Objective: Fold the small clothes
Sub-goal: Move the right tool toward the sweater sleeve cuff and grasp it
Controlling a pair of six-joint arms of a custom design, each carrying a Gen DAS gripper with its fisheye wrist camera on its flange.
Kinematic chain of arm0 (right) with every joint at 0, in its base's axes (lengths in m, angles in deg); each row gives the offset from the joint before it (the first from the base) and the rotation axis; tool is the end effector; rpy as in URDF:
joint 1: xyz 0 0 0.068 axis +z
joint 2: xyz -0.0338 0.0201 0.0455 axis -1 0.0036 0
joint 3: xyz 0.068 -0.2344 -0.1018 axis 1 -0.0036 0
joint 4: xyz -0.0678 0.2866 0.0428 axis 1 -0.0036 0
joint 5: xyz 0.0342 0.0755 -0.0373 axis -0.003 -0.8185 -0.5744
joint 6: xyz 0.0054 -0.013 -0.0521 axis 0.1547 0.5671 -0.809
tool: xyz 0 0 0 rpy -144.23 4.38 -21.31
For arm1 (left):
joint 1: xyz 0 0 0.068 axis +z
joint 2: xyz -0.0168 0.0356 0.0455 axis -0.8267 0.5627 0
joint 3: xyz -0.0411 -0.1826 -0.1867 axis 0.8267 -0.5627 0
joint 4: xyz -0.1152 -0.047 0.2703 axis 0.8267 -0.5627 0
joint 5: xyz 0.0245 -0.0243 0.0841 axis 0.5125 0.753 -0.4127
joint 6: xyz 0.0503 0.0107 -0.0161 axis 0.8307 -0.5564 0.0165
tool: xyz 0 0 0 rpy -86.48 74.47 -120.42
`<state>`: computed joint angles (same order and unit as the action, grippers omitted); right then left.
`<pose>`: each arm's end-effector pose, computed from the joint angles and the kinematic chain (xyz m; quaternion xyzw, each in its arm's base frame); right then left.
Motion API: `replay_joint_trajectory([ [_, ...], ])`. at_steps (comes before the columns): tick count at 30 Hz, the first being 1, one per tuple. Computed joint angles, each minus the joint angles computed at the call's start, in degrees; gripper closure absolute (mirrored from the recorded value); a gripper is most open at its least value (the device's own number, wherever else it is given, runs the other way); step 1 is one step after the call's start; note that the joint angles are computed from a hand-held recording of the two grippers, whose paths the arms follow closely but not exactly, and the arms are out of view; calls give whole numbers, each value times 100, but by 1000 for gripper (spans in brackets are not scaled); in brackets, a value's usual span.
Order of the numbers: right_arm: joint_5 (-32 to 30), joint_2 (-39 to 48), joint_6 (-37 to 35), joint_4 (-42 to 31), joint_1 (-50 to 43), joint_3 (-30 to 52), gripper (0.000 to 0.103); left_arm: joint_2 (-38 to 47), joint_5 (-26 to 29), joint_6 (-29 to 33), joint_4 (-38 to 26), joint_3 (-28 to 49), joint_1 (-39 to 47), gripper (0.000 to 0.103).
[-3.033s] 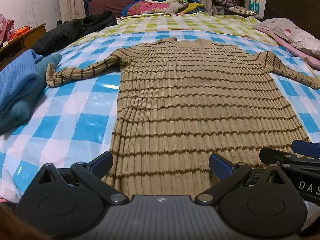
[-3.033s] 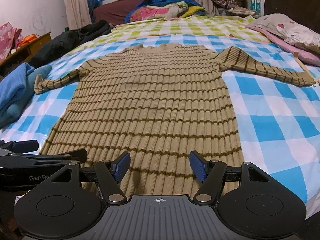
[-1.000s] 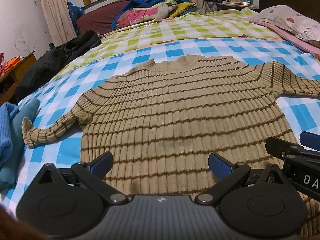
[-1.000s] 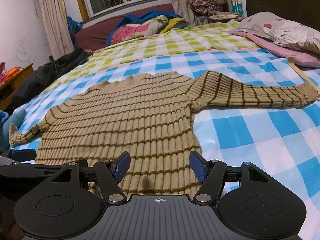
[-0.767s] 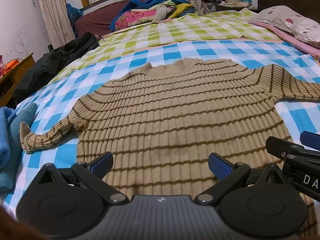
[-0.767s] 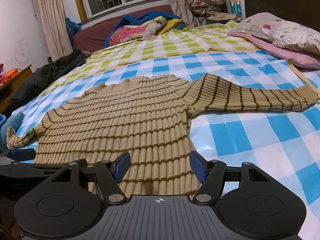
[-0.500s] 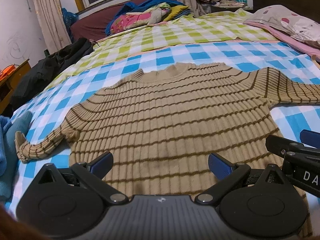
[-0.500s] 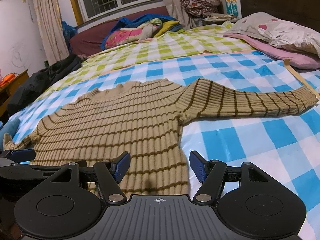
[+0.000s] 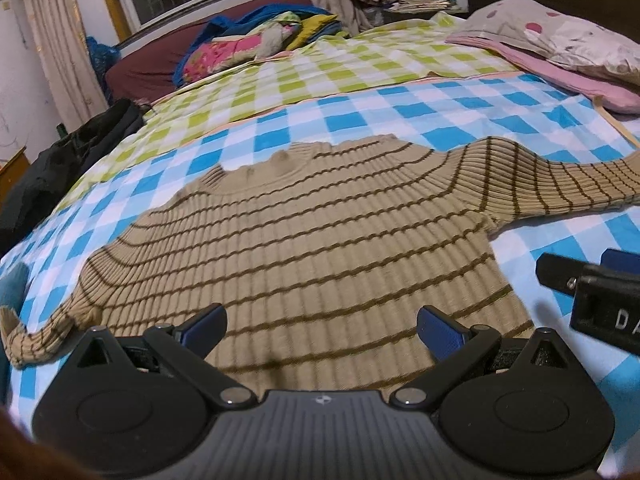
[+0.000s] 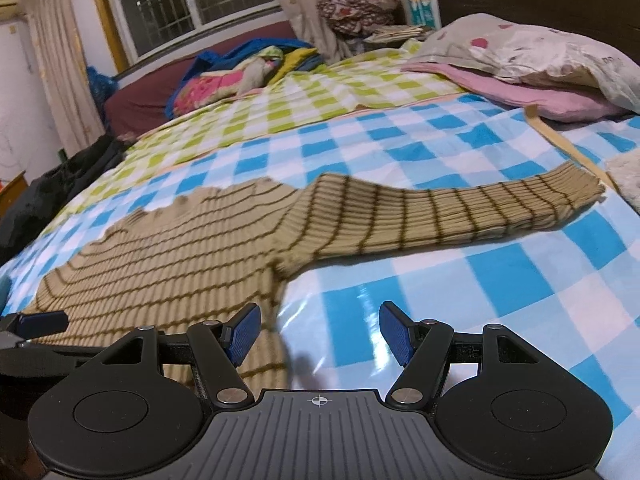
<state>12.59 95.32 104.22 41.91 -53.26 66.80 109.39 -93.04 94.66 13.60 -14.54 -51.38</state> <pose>0.2428 0.1636 0.1859 0.0559 0.8976 0.0946 0.4268 0.2606 0.0225 0.1978 0.0600 0.9205 0.0924 0.3750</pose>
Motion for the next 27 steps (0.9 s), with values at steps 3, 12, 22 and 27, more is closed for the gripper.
replay_joint_trajectory([
  [3, -37, -36, -69, 44, -149, -22, 37, 130, -81, -43, 33, 68, -132, 0],
  [12, -208, -94, -193, 159, -604, -133, 37, 344, -316, -187, 113, 205, -497, 0],
  [22, -302, -229, -247, 233, -1047, -303, 37, 585, -546, -324, 133, 360, -919, 0],
  [27, -361, -279, -339, 325, -1341, -343, 37, 698, -627, -422, 104, 457, -1105, 0],
])
